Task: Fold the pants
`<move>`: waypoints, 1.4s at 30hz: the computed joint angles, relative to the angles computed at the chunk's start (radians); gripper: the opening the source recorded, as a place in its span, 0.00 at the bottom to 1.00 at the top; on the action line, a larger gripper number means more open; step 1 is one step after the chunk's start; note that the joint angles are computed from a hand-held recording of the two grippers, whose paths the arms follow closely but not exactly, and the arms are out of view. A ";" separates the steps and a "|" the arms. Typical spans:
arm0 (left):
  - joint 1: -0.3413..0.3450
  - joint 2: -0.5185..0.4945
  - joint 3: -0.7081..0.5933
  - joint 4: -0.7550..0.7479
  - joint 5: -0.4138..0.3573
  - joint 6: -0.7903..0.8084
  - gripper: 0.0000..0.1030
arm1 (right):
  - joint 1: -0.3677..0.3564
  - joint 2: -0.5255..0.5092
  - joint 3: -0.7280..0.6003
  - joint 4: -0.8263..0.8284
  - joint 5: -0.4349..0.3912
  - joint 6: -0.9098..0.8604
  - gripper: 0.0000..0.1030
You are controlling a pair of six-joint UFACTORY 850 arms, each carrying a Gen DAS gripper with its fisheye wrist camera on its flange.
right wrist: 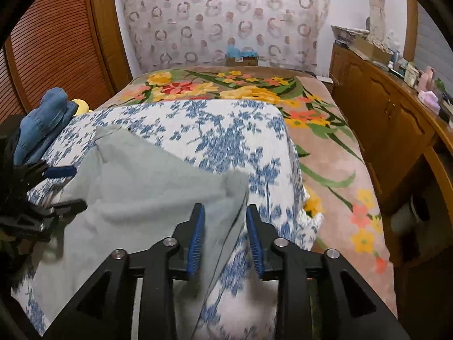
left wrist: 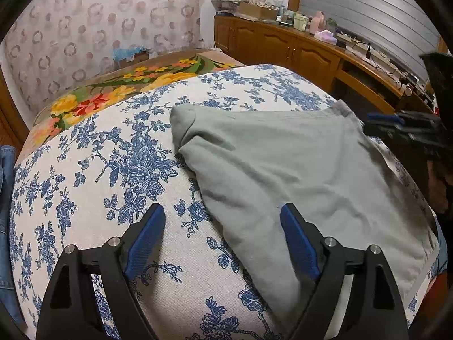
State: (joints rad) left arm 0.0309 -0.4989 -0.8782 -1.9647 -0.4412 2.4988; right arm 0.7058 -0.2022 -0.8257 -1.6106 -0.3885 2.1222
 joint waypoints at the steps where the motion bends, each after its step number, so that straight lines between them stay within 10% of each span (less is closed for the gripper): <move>1: -0.001 0.001 0.001 -0.007 0.003 0.006 0.83 | 0.012 0.010 0.012 0.004 -0.004 0.005 0.36; 20: 0.004 0.011 -0.002 0.044 0.071 -0.104 0.99 | 0.186 0.058 0.102 0.150 -0.148 0.005 0.59; 26: 0.060 0.123 0.122 0.020 -0.043 -0.012 0.99 | 0.188 0.043 0.088 0.172 -0.157 -0.005 0.63; 42: 0.171 0.252 0.305 0.165 -0.174 -0.015 0.70 | 0.185 0.031 0.086 0.128 -0.152 0.035 0.63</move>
